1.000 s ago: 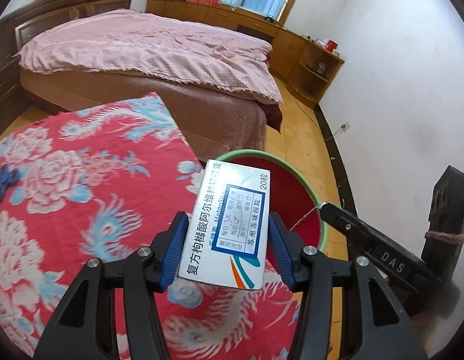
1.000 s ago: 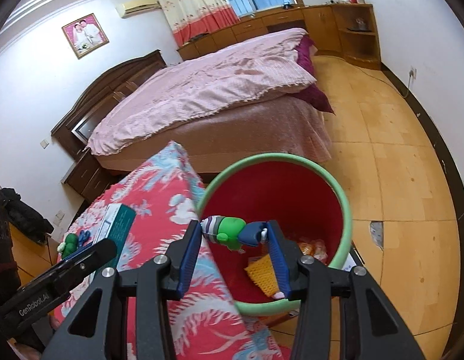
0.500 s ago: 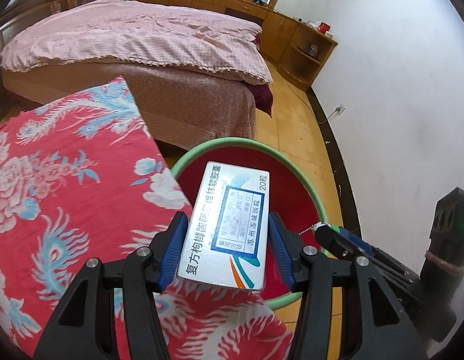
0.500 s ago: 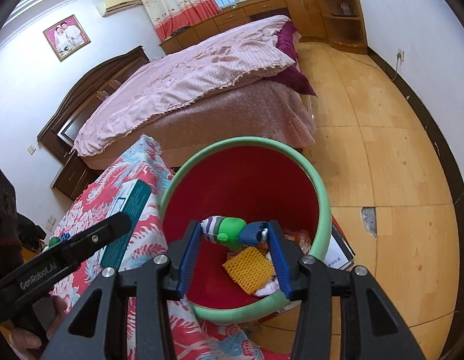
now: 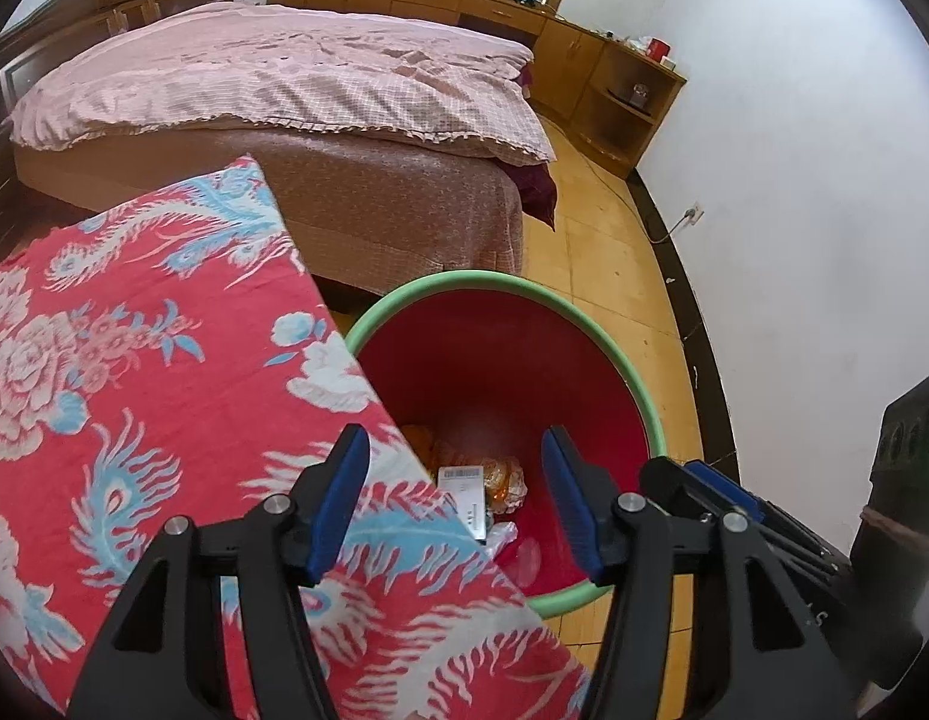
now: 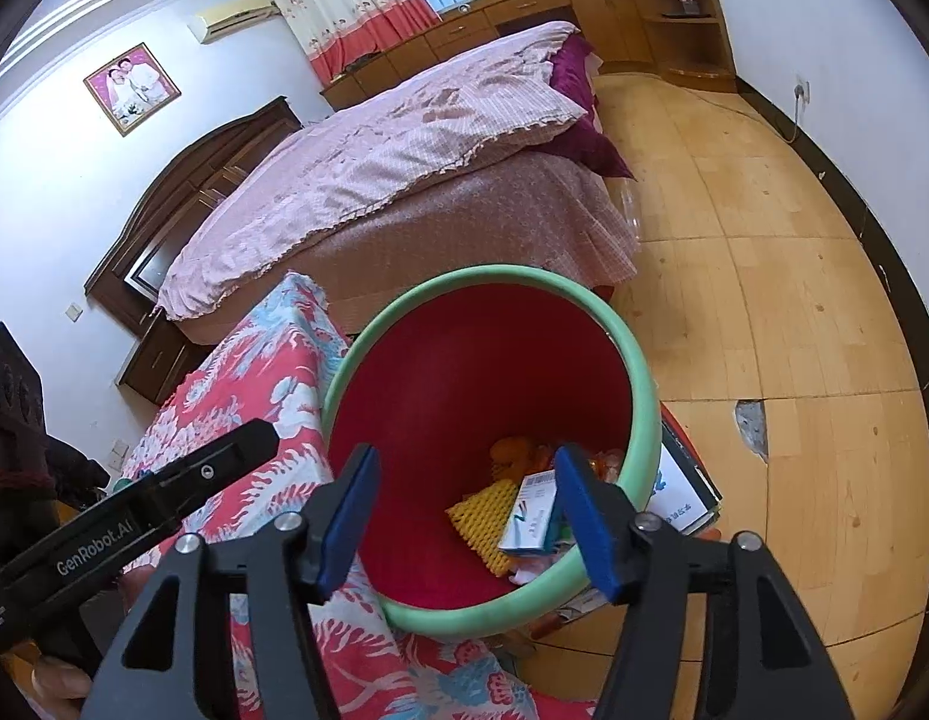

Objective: Collect trash

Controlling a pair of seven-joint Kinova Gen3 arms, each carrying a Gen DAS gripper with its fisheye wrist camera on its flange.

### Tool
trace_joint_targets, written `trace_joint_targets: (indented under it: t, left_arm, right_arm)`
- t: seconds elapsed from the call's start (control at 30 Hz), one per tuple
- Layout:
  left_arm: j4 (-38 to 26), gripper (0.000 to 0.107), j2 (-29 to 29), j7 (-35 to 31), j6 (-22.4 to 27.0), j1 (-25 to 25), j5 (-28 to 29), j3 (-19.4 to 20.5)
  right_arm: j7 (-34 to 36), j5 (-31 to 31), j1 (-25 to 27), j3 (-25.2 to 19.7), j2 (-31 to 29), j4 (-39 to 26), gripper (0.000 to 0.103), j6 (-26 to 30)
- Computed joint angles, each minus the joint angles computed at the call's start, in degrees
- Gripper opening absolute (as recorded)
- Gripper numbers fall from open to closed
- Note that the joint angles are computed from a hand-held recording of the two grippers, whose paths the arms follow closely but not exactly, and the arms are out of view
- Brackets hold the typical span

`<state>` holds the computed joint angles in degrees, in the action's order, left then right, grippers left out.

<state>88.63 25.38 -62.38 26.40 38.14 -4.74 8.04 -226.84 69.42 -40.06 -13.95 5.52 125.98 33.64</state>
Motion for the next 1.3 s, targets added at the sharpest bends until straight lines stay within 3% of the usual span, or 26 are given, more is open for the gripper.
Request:
trace_joint_targets:
  t: [0.37,0.7,1.03,1.3]
  left_arm:
    - [8.9,0.060,-8.2,9.8,-1.9,2.5,-5.8,-4.0]
    - [18.2,0.060,-17.0,28.0,-0.8,5.3,-21.4,-6.8]
    - [26.3,0.060,-24.9,44.7,3.0,2.6,-34.5,-2.6]
    - [31.3,0.060,-30.9,56.4,8.9,-2.4,-43.0,5.3]
  right_arm:
    - [1.0,-1.5,-5.1,-3.8,-0.8,-3.7,0.084,9.5]
    - [4.7,-3.1,-11.4,-5.2,1.5,-9.5,0.099,16.1]
    - [6.6,-2.9,-19.4,-5.3,6.0,-16.2,0.103,24.2]
    - [7.5,-2.4,-25.0,-4.2,8.9,-20.2,0.103,28.0]
